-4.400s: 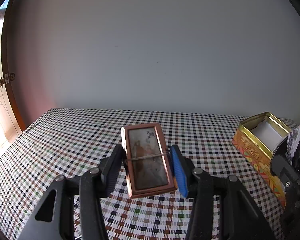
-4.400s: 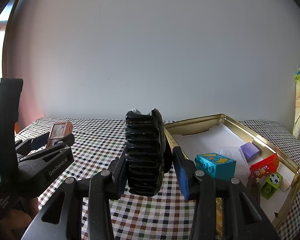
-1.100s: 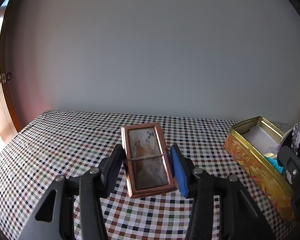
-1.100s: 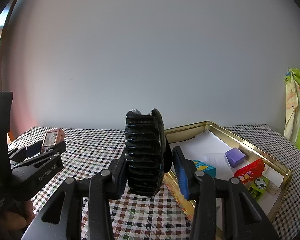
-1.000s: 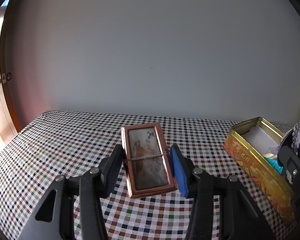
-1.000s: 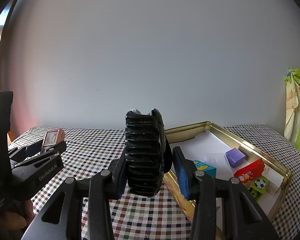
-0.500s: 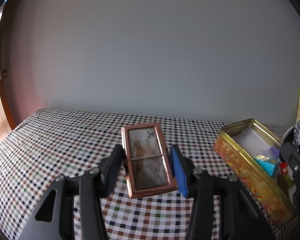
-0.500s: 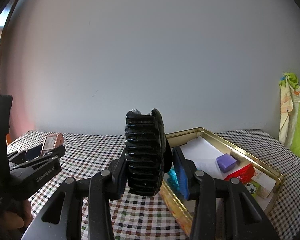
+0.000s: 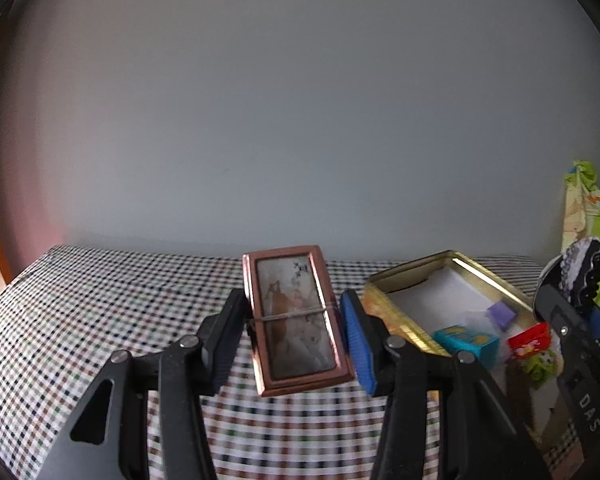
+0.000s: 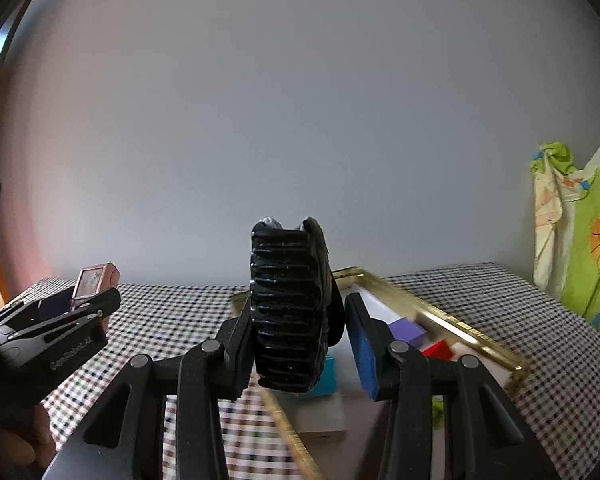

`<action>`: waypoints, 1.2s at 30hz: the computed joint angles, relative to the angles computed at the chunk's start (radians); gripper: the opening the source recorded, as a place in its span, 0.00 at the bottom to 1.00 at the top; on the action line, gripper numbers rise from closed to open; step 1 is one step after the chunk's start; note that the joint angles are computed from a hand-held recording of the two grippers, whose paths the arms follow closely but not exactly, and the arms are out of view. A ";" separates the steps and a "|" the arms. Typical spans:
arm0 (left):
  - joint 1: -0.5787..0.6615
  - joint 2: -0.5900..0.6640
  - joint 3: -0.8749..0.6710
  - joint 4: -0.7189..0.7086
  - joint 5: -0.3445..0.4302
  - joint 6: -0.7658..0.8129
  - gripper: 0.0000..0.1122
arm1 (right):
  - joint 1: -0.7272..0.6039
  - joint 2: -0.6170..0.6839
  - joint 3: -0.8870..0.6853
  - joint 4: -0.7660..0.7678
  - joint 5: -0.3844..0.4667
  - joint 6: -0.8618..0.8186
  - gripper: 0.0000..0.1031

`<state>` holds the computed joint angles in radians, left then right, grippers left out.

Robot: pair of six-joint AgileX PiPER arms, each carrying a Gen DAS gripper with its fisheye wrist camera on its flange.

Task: Organize rigid objects
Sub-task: 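Carry the copper frame with left while right carries the black brush over the tin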

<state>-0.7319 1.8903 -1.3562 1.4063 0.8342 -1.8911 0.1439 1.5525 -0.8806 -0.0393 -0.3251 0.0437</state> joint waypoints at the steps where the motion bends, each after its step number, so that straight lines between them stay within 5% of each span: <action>1: -0.003 0.005 -0.011 -0.002 0.000 0.009 0.43 | -0.018 -0.005 0.004 -0.021 -0.002 0.019 0.43; 16: -0.049 0.171 -0.325 -0.122 -0.038 0.227 0.43 | -0.170 0.040 -0.037 -0.071 -0.006 0.027 0.43; 36: -0.050 0.361 -0.600 -0.305 -0.072 0.452 0.43 | -0.248 0.145 -0.176 -0.294 0.106 0.196 0.43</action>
<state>-0.7820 2.2512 -1.9559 1.1012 0.7624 -1.4388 -0.1045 1.6974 -1.0568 -0.3338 -0.2194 0.2399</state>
